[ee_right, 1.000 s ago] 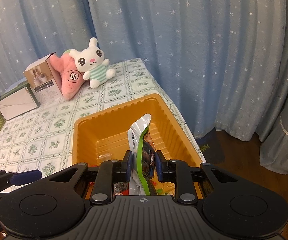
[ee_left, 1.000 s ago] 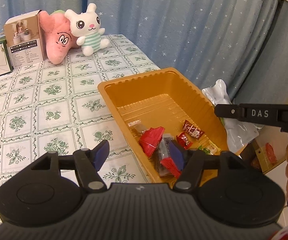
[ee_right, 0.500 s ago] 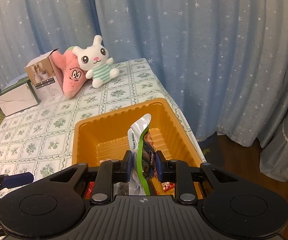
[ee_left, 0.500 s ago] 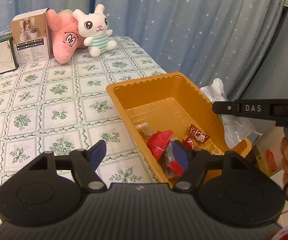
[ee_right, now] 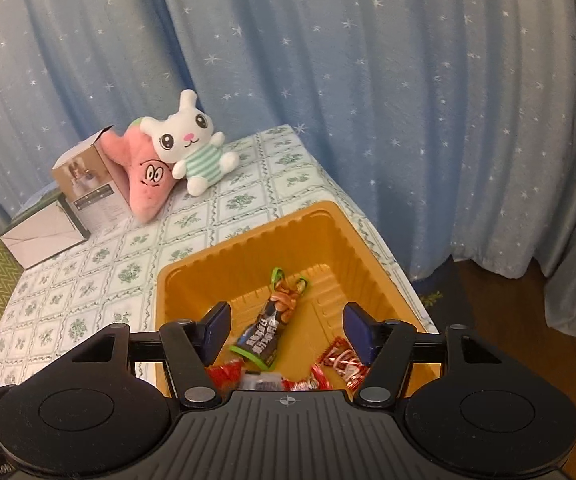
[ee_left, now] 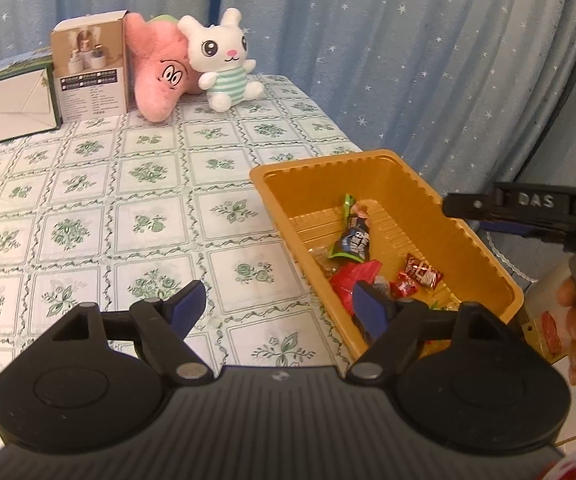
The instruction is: Organize snacks
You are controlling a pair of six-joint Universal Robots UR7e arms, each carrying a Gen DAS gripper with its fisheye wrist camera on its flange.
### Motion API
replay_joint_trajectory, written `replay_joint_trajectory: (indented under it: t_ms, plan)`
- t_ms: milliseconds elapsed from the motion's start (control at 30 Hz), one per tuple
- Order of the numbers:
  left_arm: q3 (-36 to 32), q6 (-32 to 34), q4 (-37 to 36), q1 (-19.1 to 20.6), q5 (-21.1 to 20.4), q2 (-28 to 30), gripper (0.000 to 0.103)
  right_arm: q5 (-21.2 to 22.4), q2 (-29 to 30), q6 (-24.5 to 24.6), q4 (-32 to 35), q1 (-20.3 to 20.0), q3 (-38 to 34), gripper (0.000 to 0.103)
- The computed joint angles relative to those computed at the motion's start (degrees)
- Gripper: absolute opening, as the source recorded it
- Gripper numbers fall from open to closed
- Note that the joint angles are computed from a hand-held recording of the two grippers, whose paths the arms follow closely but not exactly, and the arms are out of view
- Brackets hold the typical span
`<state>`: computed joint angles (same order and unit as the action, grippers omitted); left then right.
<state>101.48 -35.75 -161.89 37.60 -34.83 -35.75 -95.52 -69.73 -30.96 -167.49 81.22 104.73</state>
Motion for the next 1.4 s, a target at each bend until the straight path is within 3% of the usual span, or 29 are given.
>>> replay_joint_trajectory:
  t_ms: [433, 733, 833, 900, 1167, 1400]
  plan:
    - [4.4, -5.2, 1.2, -3.5, 5.4, -2.8, 0.103, -1.5, -6.4, 1.4, 0.7, 0.5, 6.1, 0.069]
    - [7.7, -13.9, 9.9, -7.3, 7.9, -6.9, 0.103, -5.8, -12.0, 1.3, 1.0, 2.2, 11.7, 0.083]
    - [9.5, -17.0, 12.2, -8.8, 8.3, -8.6, 0.103, -6.5, -14.3, 0.8, 2.2, 2.8, 13.5, 0.094]
    - [10.6, -19.1, 13.9, -9.9, 7.9, -9.9, 0.103, -6.6, -16.0, 0.9, 2.6, 3.1, 14.9, 0.094]
    - [13.0, -34.1, 29.9, -14.9, 7.5, -15.4, 0.103, -10.2, -22.7, 2.3, 0.5, 5.9, 21.1, 0.094]
    - [13.1, -46.1, 44.1, -19.4, 6.9, -18.8, 0.103, -9.1, -28.8, 2.2, 3.8, 6.7, 24.2, 0.094]
